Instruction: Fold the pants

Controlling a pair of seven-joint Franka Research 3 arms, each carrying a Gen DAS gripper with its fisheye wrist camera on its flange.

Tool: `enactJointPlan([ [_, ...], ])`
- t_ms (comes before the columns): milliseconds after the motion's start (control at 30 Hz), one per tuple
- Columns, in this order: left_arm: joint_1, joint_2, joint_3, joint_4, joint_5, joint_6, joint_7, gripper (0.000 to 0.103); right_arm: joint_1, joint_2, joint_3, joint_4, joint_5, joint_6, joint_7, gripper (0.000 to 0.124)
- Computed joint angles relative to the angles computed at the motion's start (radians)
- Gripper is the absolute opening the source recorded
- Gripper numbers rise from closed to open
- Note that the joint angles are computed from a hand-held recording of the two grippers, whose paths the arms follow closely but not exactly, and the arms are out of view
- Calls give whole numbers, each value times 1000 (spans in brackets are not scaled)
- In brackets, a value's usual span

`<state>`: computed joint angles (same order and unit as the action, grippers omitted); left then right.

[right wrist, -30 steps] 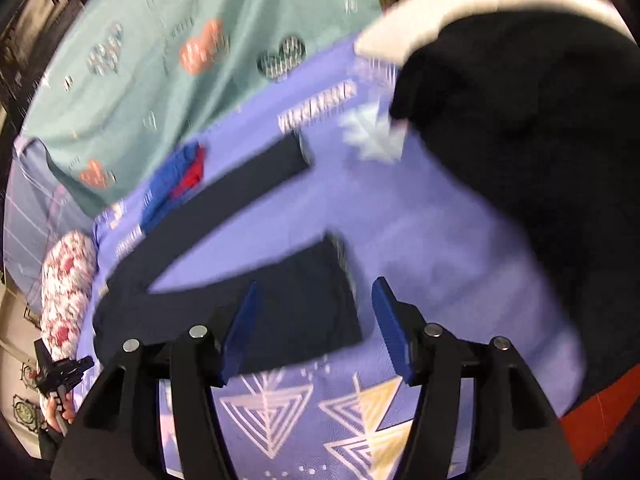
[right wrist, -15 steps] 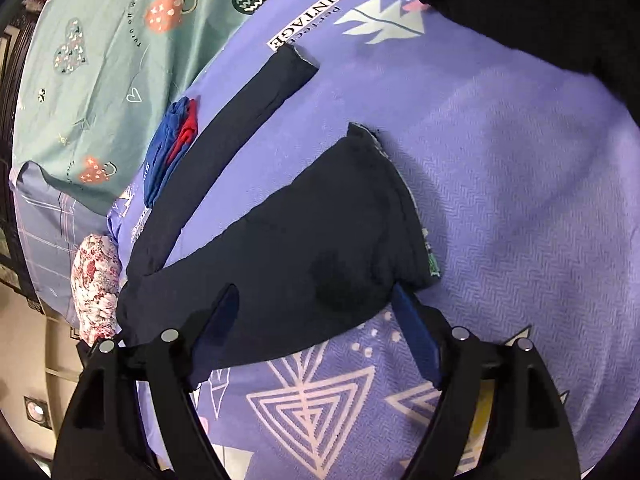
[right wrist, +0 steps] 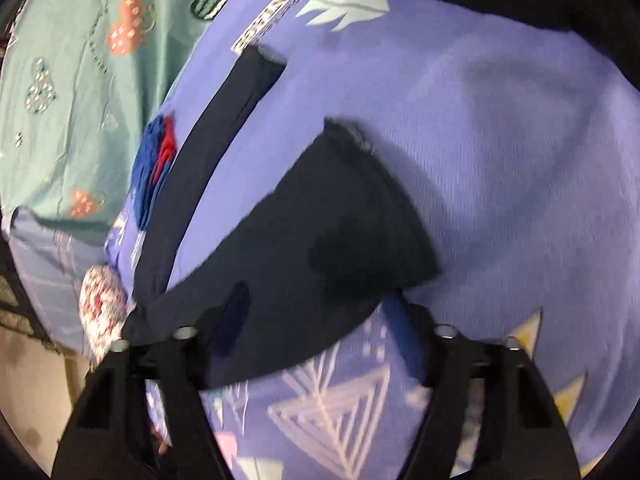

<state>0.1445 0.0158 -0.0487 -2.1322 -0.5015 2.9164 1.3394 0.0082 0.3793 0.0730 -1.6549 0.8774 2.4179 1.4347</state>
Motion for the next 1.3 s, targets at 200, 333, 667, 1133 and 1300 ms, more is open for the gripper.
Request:
enactJointPlan([
  [200, 35, 70, -16, 70, -136, -105, 89, 34, -6, 6, 21, -27, 46, 99, -97, 9],
  [333, 48, 61, -50, 52, -236, -42, 175, 15, 3, -55, 30, -85, 92, 184, -187, 8],
  [667, -86, -119, 13, -75, -414, 81, 346, 9, 22, -217, 10, -166, 309, 231, -448, 7],
  [1133, -53, -50, 29, -82, -192, -144, 102, 35, 35, -137, -39, -120, 182, 165, -312, 8],
  [1300, -52, -17, 4, -45, -40, -109, -48, 69, 8, -116, -19, -111, 197, 164, -322, 8],
])
